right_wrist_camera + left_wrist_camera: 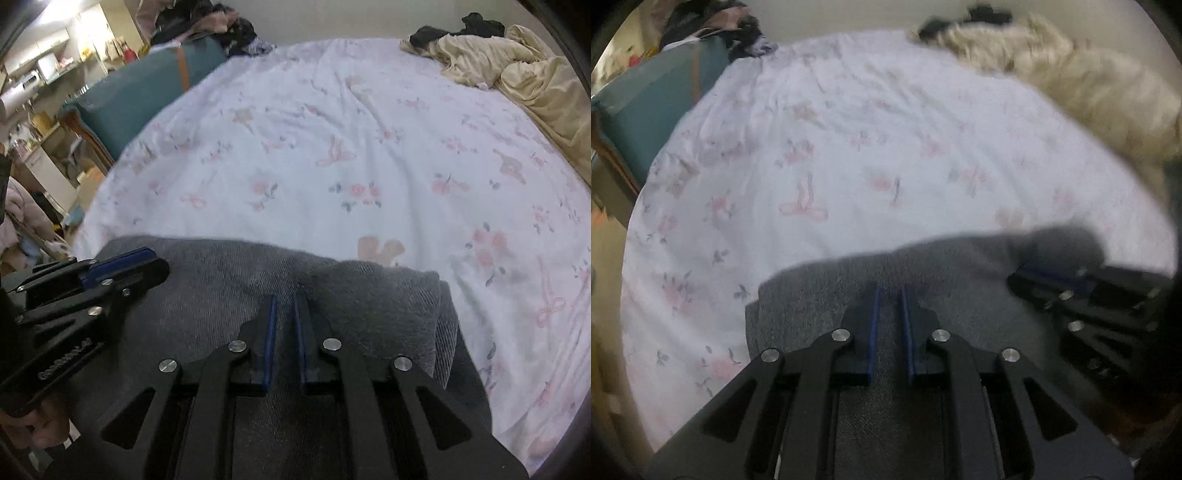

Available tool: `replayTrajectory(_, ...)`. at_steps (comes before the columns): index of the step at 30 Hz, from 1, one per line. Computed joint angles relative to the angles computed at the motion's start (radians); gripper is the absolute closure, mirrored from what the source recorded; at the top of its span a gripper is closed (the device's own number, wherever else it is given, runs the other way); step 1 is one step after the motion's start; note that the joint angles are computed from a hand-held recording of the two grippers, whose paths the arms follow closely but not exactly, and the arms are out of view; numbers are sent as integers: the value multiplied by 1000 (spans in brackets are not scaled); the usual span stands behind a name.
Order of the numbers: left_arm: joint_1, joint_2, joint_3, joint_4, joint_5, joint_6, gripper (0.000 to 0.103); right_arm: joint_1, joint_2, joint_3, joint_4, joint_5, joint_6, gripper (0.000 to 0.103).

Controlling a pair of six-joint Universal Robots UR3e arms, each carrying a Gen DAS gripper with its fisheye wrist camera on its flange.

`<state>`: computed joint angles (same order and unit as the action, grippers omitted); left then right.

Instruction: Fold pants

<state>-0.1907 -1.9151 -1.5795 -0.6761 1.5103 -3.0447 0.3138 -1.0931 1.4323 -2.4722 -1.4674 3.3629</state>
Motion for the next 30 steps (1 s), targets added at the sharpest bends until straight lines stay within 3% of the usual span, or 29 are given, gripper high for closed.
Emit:
replayTrajectory(2,-7,-7,23,-21,9,-21,93,-10,-7,26,-6,16,-8,97)
replayTrajectory(5,52,89,-50,-17,-93,-16,94,-80,-67,89,-8,142,4,99)
replayTrajectory(7,85,154,-90,-12,-130,-29,95,-111,-132,131,-3,172,13,99)
replayTrajectory(10,147,242,-165,45,-139,-81,95,-115,-225,195,-34,83,41,95)
replayTrajectory(14,197,134,-49,-183,-186,-79,95,-118,-213,162,47,-29,87,99)
replayTrajectory(16,196,117,-49,-176,-180,-68,95,-137,-177,133,114,15,86,99)
replayTrajectory(19,183,111,42,-266,-137,-43,94,-184,-219,130,166,84,74,98)
replayTrajectory(20,186,124,38,-264,-129,-51,93,-219,-272,167,164,111,90,91)
replayTrajectory(21,191,146,43,-275,-104,-65,87,-244,-301,185,165,123,97,85)
replayTrajectory(22,210,175,35,-285,-112,-81,67,-289,-365,236,164,146,113,70)
replayTrajectory(23,238,206,14,-290,-147,-90,53,-349,-429,299,161,201,125,39)
replayTrajectory(24,256,230,-7,-294,-177,-101,25,-396,-465,337,179,250,140,24)
replayTrajectory(25,280,256,-33,-310,-218,-110,13,-432,-490,375,186,298,155,6)
replayTrajectory(27,312,265,-45,-384,-285,-92,13,-496,-506,448,225,424,163,5)
replayTrajectory(30,339,224,-60,-528,-389,-50,13,-490,-434,480,238,513,132,5)
